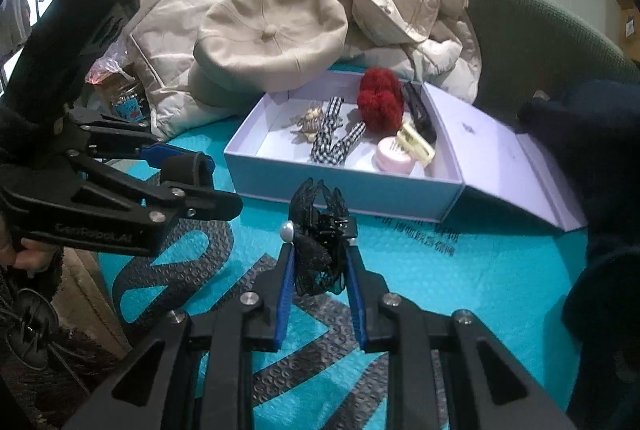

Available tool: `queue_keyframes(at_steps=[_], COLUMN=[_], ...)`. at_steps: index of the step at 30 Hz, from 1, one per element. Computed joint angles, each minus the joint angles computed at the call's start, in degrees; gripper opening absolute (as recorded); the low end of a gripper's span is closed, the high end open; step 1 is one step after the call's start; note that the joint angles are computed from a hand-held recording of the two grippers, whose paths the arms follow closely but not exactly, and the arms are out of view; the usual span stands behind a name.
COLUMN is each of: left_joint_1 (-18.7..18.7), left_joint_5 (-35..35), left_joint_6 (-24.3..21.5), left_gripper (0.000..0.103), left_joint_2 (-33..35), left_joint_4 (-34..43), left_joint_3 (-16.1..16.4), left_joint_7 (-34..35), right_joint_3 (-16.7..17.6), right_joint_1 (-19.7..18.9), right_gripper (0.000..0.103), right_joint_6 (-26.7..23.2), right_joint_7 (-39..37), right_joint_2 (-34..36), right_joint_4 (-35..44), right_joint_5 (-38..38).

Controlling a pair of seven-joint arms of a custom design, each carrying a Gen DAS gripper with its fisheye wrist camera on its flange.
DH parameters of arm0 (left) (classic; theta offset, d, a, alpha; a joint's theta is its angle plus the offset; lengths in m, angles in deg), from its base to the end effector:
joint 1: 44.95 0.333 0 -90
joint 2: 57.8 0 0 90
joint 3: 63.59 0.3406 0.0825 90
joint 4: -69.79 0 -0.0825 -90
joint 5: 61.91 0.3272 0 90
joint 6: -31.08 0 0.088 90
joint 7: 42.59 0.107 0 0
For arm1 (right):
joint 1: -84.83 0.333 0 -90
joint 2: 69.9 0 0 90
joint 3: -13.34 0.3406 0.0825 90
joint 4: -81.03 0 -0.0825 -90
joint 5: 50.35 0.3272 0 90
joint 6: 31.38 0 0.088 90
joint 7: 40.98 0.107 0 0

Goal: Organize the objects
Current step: 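Lower black bow clip with right gripper while left gripper lowers hair donut into box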

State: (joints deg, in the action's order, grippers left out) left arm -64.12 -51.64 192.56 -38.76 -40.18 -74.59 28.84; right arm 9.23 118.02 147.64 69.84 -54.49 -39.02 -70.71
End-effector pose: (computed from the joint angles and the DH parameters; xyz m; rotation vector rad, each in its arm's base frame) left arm 0.5434 -0.3105 0.4464 -1.6310 2.2756 -0.7504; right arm 0.5009 0.3170 0.4432 -2.1073 1.2397 -0.5184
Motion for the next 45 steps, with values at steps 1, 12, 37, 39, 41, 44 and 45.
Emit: queue_keyframes(at_steps=[1,12,37,39,41,44,45], left_joint_1=[-0.2,-2.0,-2.8,-3.0,-3.1,-3.3,-3.4], left_joint_5=[0.2,2.9,3.9,4.0,3.9,3.9,3.9], left_joint_6=[-0.4,-4.7,-11.7,-12.5,-13.2,-14.2,-14.7], left_gripper=[0.046,0.046,0.046,0.046,0.046,0.046,0.046], left_joint_2=[0.1,2.1,12.3,13.5,14.9,17.0,17.8], left_joint_4=[0.7,8.0,26.8,28.7,30.7,33.7,34.8], left_joint_3=[0.1,1.3,3.0,3.3,3.4,3.8,4.0], left_joint_7=[-0.1,-2.3,-2.6,-2.5,-2.4,-2.4,-2.4], right_joint_3=[0.3,5.5,13.7,14.3,14.8,15.3,15.3], right_joint_1=[-0.4,-6.0,-15.1,-15.7,-16.2,-16.7,-16.6], right_gripper=[0.024,0.024,0.024,0.024,0.024,0.024,0.024], right_joint_6=[-0.2,-0.2,-2.5,-3.5,-4.3,-5.6,-6.0], right_joint_7=[-0.4,-7.9,-25.4,-26.9,-28.4,-30.3,-30.7], right_joint_2=[-0.3,-1.2,7.1,8.3,9.6,11.5,12.2], right_joint_4=[0.1,1.4,14.7,16.5,18.3,21.0,21.9], right_joint_5=[0.1,5.6,18.4,19.6,20.6,22.1,22.5])
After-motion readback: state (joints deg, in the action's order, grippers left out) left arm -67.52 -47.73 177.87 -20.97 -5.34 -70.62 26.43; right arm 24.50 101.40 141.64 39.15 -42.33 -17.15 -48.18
